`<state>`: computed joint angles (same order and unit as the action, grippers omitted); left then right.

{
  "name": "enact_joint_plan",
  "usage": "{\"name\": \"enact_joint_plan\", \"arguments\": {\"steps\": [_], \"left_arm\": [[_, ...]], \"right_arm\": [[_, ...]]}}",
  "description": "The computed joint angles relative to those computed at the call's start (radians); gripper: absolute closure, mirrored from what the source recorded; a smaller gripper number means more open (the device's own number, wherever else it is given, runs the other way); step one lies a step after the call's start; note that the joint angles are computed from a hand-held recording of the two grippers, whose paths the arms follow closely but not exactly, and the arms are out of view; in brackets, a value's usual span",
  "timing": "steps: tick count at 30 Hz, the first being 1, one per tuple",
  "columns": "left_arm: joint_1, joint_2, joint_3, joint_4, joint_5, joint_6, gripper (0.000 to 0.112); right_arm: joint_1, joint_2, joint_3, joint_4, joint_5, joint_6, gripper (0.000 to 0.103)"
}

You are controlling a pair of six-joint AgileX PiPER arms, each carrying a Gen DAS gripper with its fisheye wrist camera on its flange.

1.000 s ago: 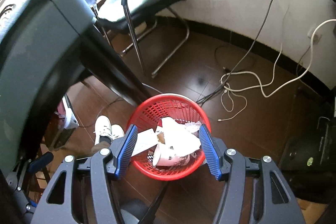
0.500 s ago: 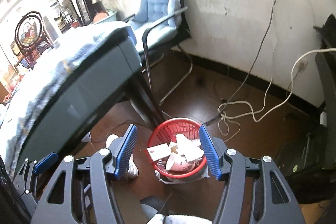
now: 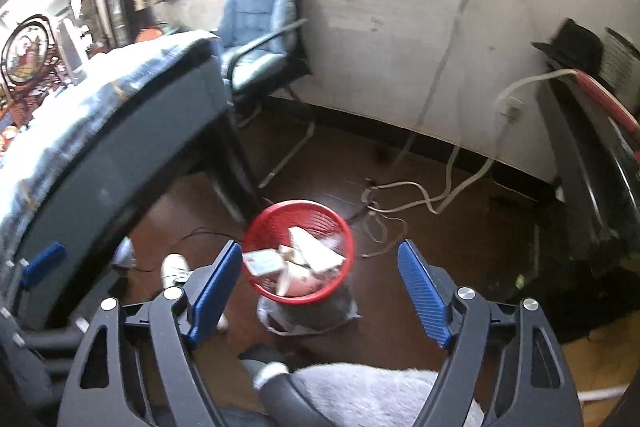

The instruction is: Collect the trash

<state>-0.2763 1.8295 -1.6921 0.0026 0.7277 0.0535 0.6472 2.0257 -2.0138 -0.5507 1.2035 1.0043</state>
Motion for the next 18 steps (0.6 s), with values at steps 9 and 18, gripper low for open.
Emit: {"name": "enact_joint_plan", "arguments": {"steps": [9, 18], "left_arm": [[-0.047, 0.018, 0.007, 0.149, 0.003, -0.124, 0.016], [-0.062, 0.045, 0.010, 0.176, 0.000, -0.139, 0.016]], "right_arm": [[-0.009, -0.039, 0.251, 0.050, -0.167, 0.066, 0.023], [-0.002, -0.029, 0.258, -0.021, -0.173, 0.114, 0.017]]}}
